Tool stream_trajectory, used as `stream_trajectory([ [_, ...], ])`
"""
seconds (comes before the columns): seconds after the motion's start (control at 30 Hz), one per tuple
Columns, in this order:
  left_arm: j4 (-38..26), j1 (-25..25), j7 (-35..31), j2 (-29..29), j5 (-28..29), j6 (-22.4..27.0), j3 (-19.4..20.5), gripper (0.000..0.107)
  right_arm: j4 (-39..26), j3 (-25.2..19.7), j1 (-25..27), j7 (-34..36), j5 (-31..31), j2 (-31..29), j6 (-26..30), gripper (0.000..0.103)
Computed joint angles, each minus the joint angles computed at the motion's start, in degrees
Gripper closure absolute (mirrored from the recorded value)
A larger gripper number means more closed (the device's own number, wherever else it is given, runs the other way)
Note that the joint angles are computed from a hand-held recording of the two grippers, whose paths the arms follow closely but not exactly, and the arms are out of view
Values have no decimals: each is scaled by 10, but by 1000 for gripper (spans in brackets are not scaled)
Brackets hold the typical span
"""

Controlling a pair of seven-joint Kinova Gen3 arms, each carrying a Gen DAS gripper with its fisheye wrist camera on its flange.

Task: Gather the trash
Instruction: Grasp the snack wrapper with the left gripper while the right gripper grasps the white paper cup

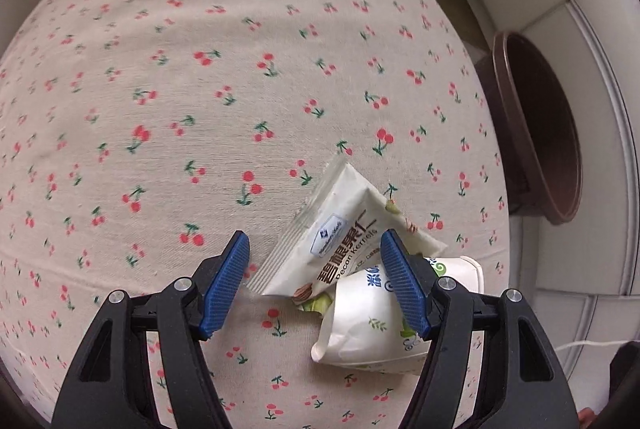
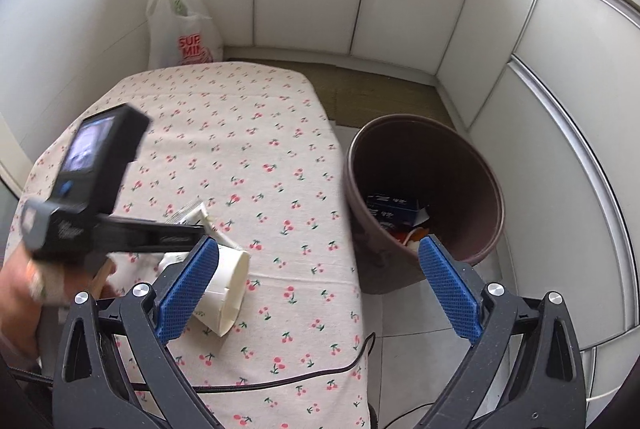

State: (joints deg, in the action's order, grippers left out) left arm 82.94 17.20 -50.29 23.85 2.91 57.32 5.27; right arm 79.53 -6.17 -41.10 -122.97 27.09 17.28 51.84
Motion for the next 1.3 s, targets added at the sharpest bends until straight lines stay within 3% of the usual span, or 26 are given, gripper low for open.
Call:
stream_trajectory([
  [0.13, -20, -3, -33, 13, 1, 16, 7, 40, -3, -14, 14, 10, -5, 3, 8, 7],
  [0.2, -14, -3, -44, 10, 2, 10, 10, 41, -6, -54, 44, 4, 8, 7, 17, 7],
  [0.23, -11, -1, -46, 8, 0, 6, 10, 50, -8, -66, 53, 3, 11, 9, 21, 7],
  [0.27, -5, 2, -48, 4, -2, 2, 9, 67, -9, -70, 58, 7, 8, 11, 23, 7],
  [0.37, 49, -15, -73, -29, 31, -48, 18, 88, -16, -98, 84, 20, -6, 18, 30, 7],
  [0.47, 91, -12, -71, -63, 30, -76, 11, 97, -24, -98, 89, 51, -38, 25, 36, 7],
  [0.53, 129, -16, -67, -96, 36, -104, 8, 97, -28, -95, 93, 77, -66, 29, 36, 7],
  [0.6, 171, -19, -53, -136, 33, -133, 4, 97, -28, -64, 76, 113, -108, 29, 29, 7],
  [0.7, 205, -31, -39, -183, 16, -146, -2, 97, -16, 12, 15, 181, -163, 22, 2, 7],
  [0.77, 231, -43, -33, -218, 12, -150, -4, 97, -16, 34, -13, 222, -172, 23, -3, 7],
  [0.83, 251, -63, -42, -241, 17, -152, -7, 97, -23, 14, -20, 268, -155, 31, 1, 7],
  [0.93, 269, -87, -71, -275, 23, -140, -16, 97, -36, -58, -7, 338, -87, 52, 17, 7],
  [1.07, 291, -111, -97, -306, 40, -144, -24, 97, 3, -79, -48, 431, 6, 63, 4, 7],
  [1.13, 307, -119, -112, -314, 58, -160, -31, 97, -14, -125, -25, 478, 40, 89, 36, 7],
  [1.2, 323, -124, -138, -320, 86, -178, -42, 97, -54, -165, 4, 520, 38, 122, 80, 7],
  [1.3, 334, -131, -158, -315, 116, -192, -47, 97, -112, -160, 13, 572, -16, 157, 123, 8],
])
